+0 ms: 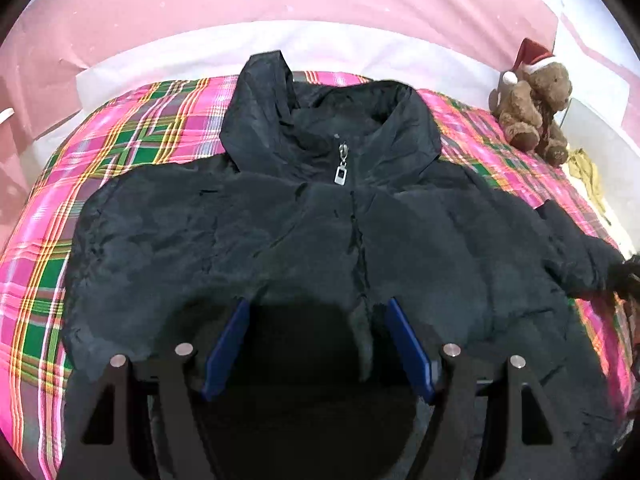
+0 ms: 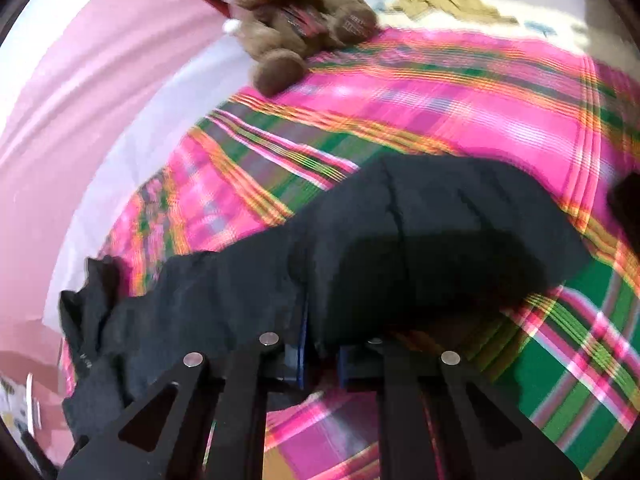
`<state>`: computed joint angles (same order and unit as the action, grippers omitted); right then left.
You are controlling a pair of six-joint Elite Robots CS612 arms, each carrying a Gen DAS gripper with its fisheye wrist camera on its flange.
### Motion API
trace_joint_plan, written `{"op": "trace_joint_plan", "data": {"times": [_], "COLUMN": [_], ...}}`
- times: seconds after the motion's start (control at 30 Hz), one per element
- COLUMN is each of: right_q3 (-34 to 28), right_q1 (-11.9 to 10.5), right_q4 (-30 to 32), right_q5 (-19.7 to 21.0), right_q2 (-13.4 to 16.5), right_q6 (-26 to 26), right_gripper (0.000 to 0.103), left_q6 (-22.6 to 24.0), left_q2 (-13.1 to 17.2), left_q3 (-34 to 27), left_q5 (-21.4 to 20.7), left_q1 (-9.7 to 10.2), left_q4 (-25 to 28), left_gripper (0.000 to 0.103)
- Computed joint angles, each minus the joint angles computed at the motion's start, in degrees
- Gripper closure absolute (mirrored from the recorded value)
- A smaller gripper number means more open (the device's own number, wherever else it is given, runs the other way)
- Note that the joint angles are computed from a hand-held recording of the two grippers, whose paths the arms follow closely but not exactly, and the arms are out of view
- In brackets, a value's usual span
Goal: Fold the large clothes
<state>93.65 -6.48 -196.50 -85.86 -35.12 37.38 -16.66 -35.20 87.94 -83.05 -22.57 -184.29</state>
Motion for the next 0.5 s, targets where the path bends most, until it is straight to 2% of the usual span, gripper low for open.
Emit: {"op": "trace_joint_plan", "data": {"times": [0.17,0.27,0.4,0.5], "right_q3": [2.08,2.07,0.97,-0.97], "right_q1": [1.91,3.87,6.40,8.66], "right_q4": [-5.75,-8.10,-8.25,-6.31], "right_q5": [-0.19,0.54,3.32,5.69], "right_q2": [-3.85,-6.00,-7.48,-7.32], "right_q6": [-4.81,-9.39,-13.92,-17.88], "right_gripper": [0.093,0.093,0.093,0.093], "left_q6": [-0.50,-0.81,-1.66,-2.29], "left_q2": [-1.73,-2.75,-4.17,-5.13], "left_q3": [2.71,4.43,6.84,8.62], "left_q5": [-0.56,-0.88,-1.25,-1.33], "left_q1": [0.06,0.25,0.62,0.98], "left_q4": [-2.89,-5.24,-8.62,-10.76], "left_gripper": [0.030,0.030,0.030,0.030]}}
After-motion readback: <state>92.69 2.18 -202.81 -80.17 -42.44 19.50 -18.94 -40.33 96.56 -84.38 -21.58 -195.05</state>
